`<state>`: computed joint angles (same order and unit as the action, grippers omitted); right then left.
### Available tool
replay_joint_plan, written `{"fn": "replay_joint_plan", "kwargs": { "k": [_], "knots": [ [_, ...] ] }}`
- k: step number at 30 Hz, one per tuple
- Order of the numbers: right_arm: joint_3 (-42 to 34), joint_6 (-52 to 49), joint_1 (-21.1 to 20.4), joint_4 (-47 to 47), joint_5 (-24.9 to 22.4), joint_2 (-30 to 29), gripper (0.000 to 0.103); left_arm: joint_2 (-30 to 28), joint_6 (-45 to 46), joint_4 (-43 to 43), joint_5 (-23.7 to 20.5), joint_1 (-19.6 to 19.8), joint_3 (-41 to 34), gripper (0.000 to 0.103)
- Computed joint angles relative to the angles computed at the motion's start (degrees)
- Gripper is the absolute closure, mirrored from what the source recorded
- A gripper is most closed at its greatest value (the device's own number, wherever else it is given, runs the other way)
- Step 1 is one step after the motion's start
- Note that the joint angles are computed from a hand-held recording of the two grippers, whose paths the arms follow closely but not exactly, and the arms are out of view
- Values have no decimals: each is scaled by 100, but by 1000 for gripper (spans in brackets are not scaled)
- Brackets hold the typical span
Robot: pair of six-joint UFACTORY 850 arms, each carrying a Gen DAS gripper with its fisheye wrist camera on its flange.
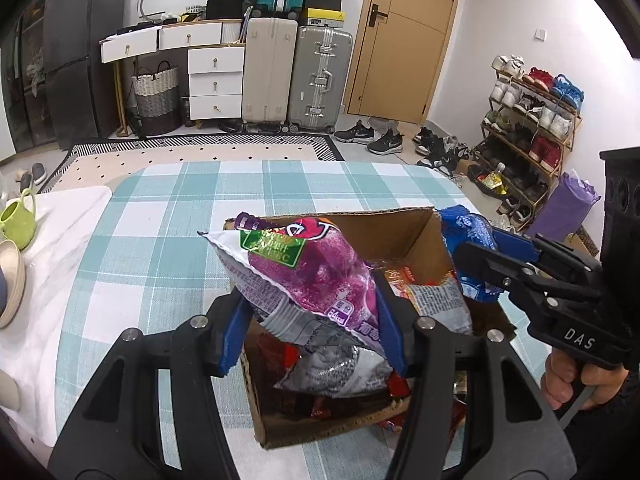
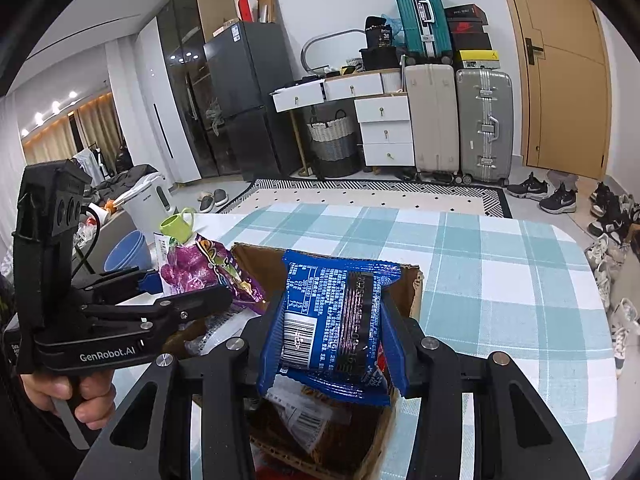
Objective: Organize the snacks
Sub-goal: 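Carry the blue pack and purple-pink bag over the cardboard box, then open both grippers to drop the blue pack and purple bag into the box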
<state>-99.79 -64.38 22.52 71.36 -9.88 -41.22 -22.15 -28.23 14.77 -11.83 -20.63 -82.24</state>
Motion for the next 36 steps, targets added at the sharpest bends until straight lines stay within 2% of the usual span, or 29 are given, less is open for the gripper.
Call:
{"fn": "replay_joint_plan", "kwargs": {
  "k": [3, 12, 18, 26, 27, 31, 33, 36],
  "knots": [
    [-48, 130, -2, -121, 9, -41, 59, -184, 235, -180, -53, 34, -176, 50],
    [-229, 1121, 15, -1068, 34, -185, 59, -529, 11, 133, -164, 44, -505, 50],
    [-266, 1058, -7, -1008, -56, -220, 59, -650, -75, 260, -253, 11, -597, 50],
    [-250, 1342, 79, -1455, -13, -180, 58, -759, -332, 538, -345, 17, -687, 50],
    [-235, 1341, 84, -1475, -24, -162, 56, -763, -319, 541, -337, 20, -685, 50],
    [22, 41, 82, -168, 66, 36, 49, -762, -381, 619, -488, -1, -726, 49],
    [185, -573, 78, 461, 137, 165, 37, -696, -204, 450, -492, 7, -669, 49],
    [507, -1688, 53, 1635, 169, 408, 18, -508, -76, 374, -401, 5, -482, 39]
  ]
}}
